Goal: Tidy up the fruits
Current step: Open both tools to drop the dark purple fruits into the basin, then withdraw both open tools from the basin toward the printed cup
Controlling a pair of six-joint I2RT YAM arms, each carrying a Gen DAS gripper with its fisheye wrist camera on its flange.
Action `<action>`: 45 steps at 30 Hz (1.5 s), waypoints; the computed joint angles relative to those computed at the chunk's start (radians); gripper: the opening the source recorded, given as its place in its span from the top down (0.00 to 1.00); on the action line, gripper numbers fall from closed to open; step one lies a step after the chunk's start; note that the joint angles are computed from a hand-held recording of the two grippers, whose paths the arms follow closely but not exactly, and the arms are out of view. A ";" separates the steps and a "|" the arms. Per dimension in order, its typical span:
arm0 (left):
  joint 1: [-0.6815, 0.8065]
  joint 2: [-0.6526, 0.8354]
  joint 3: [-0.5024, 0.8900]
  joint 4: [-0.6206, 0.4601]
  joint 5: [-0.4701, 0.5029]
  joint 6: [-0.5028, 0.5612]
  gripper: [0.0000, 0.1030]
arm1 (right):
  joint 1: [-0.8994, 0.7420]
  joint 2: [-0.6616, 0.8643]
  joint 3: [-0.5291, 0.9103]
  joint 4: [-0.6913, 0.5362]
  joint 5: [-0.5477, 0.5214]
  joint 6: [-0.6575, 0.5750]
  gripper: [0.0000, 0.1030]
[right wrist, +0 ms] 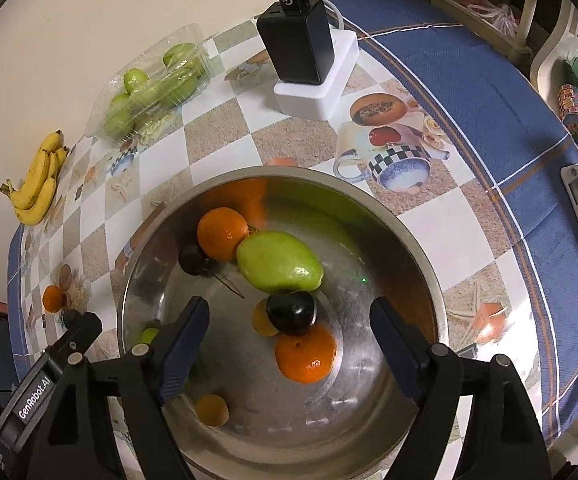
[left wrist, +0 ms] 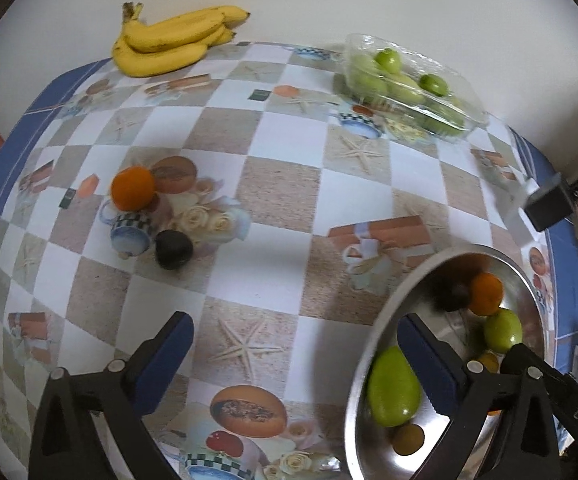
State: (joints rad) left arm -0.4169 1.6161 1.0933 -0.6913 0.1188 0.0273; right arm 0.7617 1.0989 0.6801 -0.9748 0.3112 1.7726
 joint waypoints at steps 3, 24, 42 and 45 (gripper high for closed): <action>0.002 -0.001 -0.005 0.009 -0.020 -0.002 0.00 | 0.001 0.004 0.000 0.005 0.005 0.000 0.04; 0.035 -0.005 0.010 0.001 -0.035 0.024 0.00 | -0.002 0.070 0.031 0.002 -0.003 -0.018 0.01; 0.114 -0.003 0.062 -0.011 -0.020 0.095 0.00 | 0.015 0.180 0.152 0.050 0.053 -0.115 0.01; 0.141 0.005 0.072 -0.002 -0.032 0.111 0.00 | 0.014 0.218 0.177 0.074 0.044 -0.148 0.01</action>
